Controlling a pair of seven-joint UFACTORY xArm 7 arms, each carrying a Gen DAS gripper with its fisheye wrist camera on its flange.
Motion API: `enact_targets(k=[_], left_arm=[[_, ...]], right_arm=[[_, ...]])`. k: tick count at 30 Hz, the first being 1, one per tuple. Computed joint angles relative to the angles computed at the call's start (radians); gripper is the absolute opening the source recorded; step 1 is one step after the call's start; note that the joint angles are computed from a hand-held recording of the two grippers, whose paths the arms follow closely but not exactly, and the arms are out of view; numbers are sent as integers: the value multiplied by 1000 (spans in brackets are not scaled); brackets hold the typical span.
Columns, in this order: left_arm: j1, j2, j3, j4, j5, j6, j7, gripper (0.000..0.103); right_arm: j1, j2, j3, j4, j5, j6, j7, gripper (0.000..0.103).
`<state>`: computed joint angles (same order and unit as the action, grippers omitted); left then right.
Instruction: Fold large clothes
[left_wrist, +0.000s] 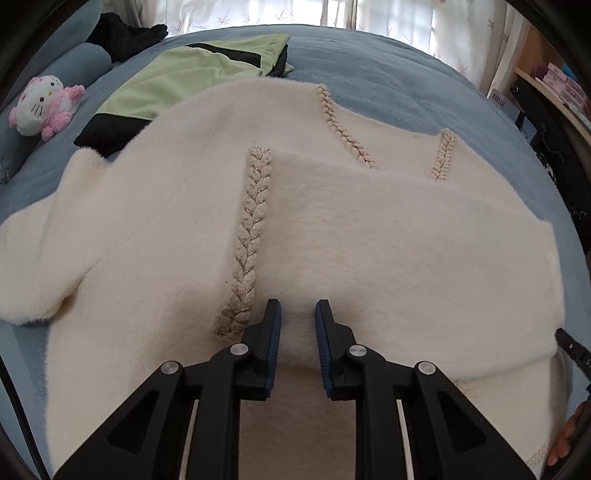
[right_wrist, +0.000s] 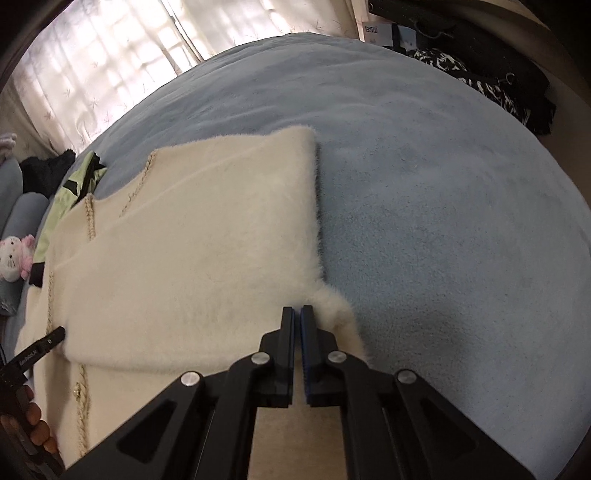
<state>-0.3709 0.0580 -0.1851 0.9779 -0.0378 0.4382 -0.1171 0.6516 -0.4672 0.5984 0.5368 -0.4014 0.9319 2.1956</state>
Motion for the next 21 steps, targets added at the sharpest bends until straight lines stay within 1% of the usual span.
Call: enact_targets(k=[1, 2, 3, 4, 5, 6, 7, 8, 9, 11, 12, 14, 16, 17, 19, 21], left_arm=[[1, 3, -1, 3, -13, 1, 7, 19], [2, 7, -3, 8, -31, 2, 17, 22], [3, 2, -5, 4, -50, 3, 26, 28], [3, -1, -8, 4, -75, 8, 39, 32], [1, -3, -10, 5, -86, 13, 40, 38], [-3, -11, -11, 3, -83, 16, 32, 47], [-8, -18, -13, -1, -75, 18, 23, 52], [-14, -26, -14, -5, -55, 17, 4, 59], [-19, -30, -15, -7, -34, 14, -14, 62], [-27, -52, -18, -24, -12, 12, -28, 62], [-30, -67, -20, -33, -17, 17, -22, 62], [-35, -100, -22, -51, -23, 34, -16, 62], [-36, -139, -24, -75, 0, 40, -33, 62], [-36, -158, -25, -87, 8, 43, -38, 62], [-39, -217, -22, -127, 2, 46, -28, 62], [-40, -270, -20, -162, 2, 56, -21, 62]], right_arm=[[0, -1, 3, 0, -1, 0, 5, 3], [-3, 8, 7, 8, -4, 8, 10, 3], [-6, 18, 10, 18, -7, 16, 13, 3], [-6, 31, 9, 31, -6, 28, 10, 4], [-8, 46, 8, 47, -8, 40, 8, 4], [-5, 58, 4, 59, -7, 53, 1, 5], [-2, 66, -1, 69, -5, 62, -4, 7], [2, 71, -7, 74, -5, 62, -6, 11], [6, 72, -13, 78, -2, 58, -9, 13], [17, 63, -22, 79, 10, 47, -8, 22], [22, 60, -24, 83, 21, 41, -5, 24], [29, 56, -15, 87, 28, 10, 16, 24], [35, 52, -4, 83, 30, -39, 36, 24], [36, 61, 10, 94, 29, -47, 51, 24], [38, 97, 48, 142, 19, -11, 86, 24], [49, 142, 71, 192, 4, 23, 121, 24]])
